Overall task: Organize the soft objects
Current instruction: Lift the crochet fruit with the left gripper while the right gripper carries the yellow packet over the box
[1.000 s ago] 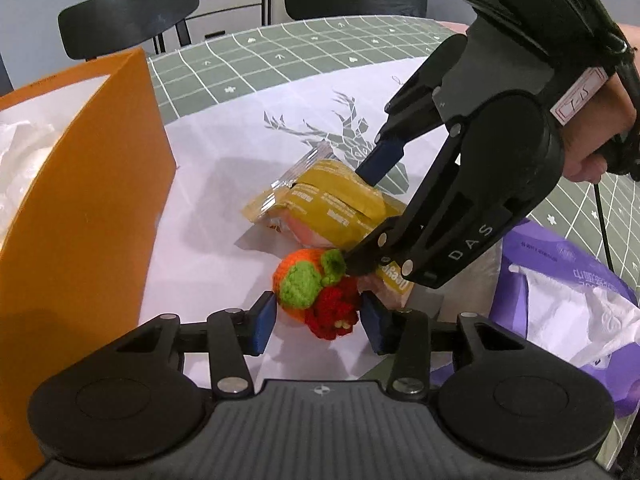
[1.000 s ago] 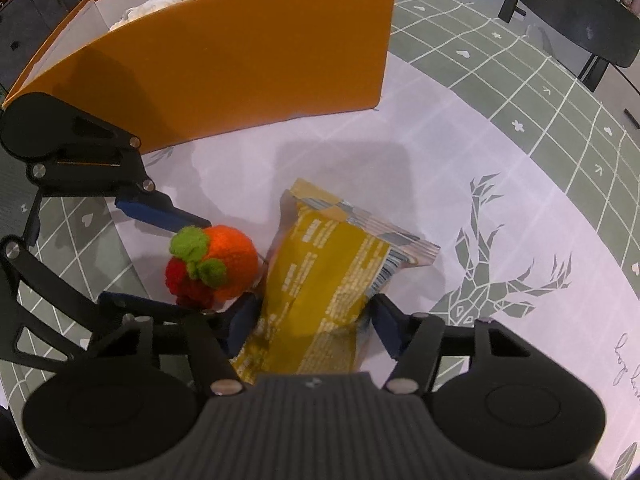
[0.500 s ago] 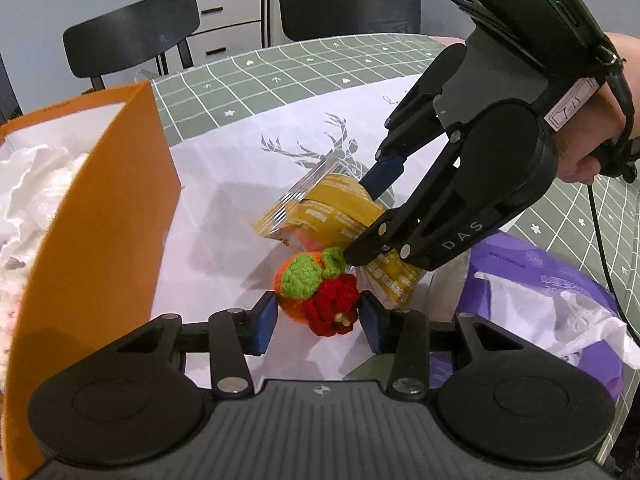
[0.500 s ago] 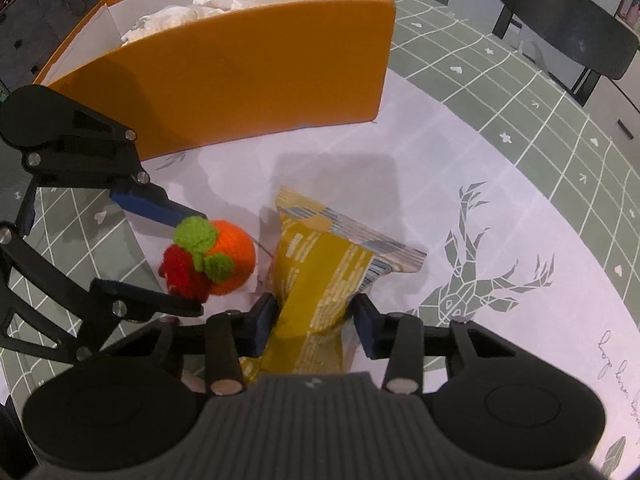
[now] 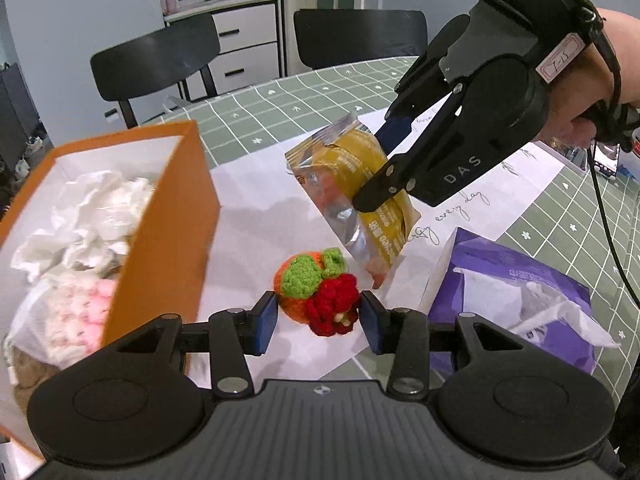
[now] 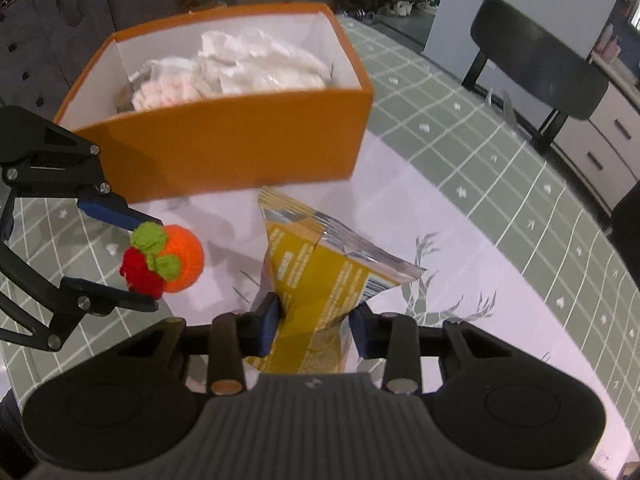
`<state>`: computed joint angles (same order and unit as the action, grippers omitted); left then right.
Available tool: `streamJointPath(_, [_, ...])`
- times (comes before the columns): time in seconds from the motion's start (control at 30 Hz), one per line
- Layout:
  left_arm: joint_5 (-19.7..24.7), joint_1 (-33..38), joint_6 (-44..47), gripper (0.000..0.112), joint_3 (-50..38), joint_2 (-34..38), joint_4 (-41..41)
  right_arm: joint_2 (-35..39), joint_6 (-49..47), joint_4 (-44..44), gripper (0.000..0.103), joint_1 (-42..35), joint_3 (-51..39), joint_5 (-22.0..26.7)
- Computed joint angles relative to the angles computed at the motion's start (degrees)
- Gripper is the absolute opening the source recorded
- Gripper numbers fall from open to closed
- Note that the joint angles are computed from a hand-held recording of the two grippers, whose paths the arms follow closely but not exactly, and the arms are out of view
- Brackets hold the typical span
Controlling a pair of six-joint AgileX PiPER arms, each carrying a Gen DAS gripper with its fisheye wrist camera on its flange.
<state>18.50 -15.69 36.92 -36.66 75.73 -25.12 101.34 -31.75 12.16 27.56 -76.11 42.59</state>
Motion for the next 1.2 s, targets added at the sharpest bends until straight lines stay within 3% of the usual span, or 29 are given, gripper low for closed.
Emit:
streamJointPath(0.47, [6.79,0.78,-8.09,0.05,4.03,-15.73,8.27,-8.95,11.08,-9.83,0.035,10.59,-0.65,6.53])
streamJointPath(0.73, [13.23,5.32,-4.39,0.05,5.21,-24.86,6.8,-12.2,18.69,-15.99,0.035,18.72,-2.92,10.59])
streamJointPath(0.9, [18.52,11.69,1.91,0.05,5.35,-29.95,3.36,-11.48,22.58,-19.63,0.035,23.73,-6.13,13.37])
streamJointPath(1.2, [32.36,38.79,30.18,0.05,4.03,-31.26,-14.33,-5.59,26.0,-22.79,0.035,30.33,-16.11,17.63])
